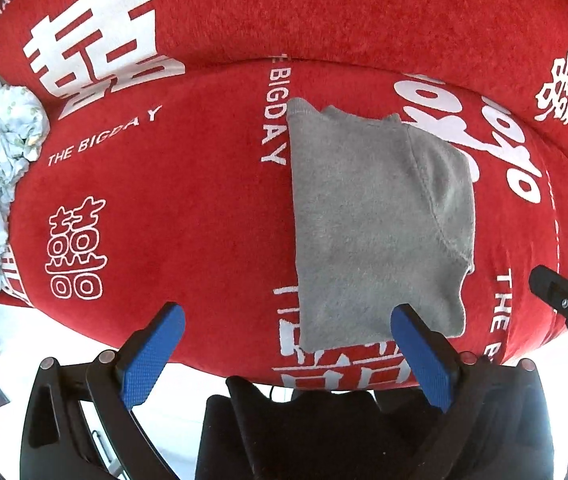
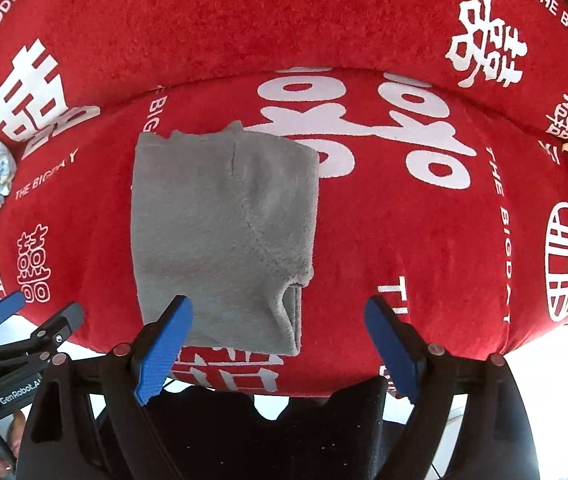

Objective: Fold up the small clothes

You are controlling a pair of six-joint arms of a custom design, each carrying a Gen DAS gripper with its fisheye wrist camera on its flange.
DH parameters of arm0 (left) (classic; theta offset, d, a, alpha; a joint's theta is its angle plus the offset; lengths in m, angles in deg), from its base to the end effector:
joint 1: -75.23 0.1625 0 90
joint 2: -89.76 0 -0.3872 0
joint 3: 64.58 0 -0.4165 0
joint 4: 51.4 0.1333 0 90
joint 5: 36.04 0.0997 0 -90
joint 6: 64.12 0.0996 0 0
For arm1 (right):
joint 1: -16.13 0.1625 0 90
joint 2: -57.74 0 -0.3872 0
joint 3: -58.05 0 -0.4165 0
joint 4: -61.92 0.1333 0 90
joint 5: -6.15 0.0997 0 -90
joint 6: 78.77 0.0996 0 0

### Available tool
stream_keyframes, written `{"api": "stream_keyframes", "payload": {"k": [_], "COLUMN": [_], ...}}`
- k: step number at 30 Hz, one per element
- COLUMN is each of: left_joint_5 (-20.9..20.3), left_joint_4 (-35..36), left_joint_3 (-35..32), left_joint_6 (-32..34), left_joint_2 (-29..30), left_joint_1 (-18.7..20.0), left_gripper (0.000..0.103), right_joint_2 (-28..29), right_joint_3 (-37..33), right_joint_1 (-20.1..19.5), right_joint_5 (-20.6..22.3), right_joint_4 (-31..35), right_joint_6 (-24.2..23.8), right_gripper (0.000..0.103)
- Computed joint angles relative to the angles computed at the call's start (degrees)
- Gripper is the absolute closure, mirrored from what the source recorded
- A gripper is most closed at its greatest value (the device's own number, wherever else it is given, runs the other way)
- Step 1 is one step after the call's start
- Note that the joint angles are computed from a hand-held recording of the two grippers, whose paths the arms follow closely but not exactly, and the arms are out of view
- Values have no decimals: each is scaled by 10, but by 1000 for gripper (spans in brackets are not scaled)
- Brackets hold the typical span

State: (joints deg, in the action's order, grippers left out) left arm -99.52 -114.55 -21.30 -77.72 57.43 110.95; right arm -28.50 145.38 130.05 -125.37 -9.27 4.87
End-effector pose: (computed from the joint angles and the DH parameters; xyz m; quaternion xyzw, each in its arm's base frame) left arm -0.5134 -0.5882 0.1589 0.3897 0.8376 0.1404 0.3561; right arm 0.2684 -0.4391 0.4369 -0.4054 -0.8292 0.1862 0.3366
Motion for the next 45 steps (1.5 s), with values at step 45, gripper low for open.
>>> {"api": "stream_keyframes", "payload": {"k": [45], "left_joint_5": [30], "left_joint_4": [10], "left_joint_3": [-23], "left_joint_6": [1], "left_joint_2": [10], "left_joint_1": [-10], "left_gripper": [0], "right_joint_2": [20], "right_joint_3": [-37], "right_joint_1": [4], "right_joint_5": [5], "right_joint_4": [49], "right_joint_6": [15], "right_gripper": [13]}}
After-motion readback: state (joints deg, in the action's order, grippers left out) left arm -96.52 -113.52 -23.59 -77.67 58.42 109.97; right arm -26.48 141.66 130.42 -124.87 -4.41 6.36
